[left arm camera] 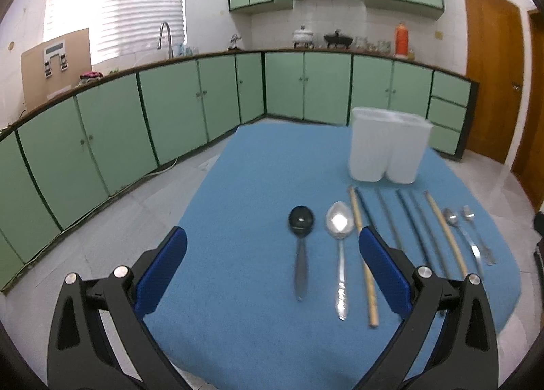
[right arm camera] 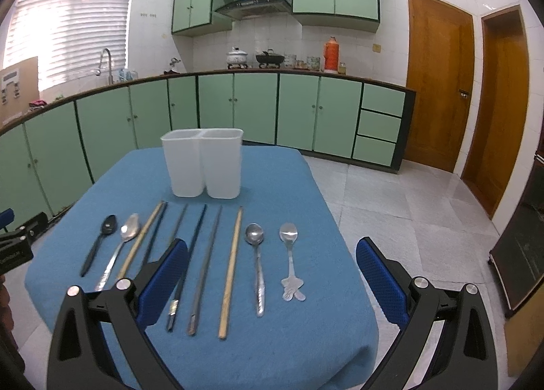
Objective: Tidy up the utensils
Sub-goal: 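Grasp the black ladle with the left tool while the right tool grasps the flower-handled spoon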
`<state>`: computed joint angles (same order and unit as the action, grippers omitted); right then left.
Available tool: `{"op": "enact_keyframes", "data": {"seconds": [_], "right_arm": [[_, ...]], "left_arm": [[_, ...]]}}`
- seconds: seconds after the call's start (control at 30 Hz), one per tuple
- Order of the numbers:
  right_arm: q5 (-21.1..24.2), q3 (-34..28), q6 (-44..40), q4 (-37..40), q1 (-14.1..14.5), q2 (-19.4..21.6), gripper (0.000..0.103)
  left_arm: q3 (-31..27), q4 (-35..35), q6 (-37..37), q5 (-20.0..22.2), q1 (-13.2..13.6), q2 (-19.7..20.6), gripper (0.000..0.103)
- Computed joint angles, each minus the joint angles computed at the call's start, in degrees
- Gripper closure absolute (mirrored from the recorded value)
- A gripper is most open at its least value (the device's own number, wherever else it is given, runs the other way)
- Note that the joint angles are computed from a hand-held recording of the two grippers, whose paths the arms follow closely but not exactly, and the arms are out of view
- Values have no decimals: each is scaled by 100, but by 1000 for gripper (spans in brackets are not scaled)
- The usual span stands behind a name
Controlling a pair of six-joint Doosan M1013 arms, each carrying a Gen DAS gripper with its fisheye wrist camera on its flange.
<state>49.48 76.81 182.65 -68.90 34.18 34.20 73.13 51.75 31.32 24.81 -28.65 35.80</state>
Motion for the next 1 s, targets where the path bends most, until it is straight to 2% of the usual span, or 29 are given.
{"op": "enact_keyframes", "data": {"seconds": [0.3, 0.6, 0.67, 0.77, 0.87, 1.0], "right_arm": [[-63, -287, -493, 572, -269, 229, 11], [-77, -628, -1038, 1038, -447, 477, 13], [-69, -695, -1108, 1112, -473, 521, 13], [-63, -760, -1204, 1183, -508, 565, 13], [-50, -831, -1306, 1232, -540, 614, 13], [-48, -898, -1449, 1323, -589, 677, 13]], "left_arm": [[-1443, -2057, 2284, 929, 184, 928, 5], [-2483, -2997, 3302, 1604, 260, 1548, 7], [-2728, -3160, 3472, 1800, 279, 1689, 9], [-2989, -3366, 3660, 2021, 306, 1838, 21], [-3210, -3573, 3804, 2188, 339, 1966, 22], [-3339, -3888, 4018, 2268, 379, 2039, 29]]}}
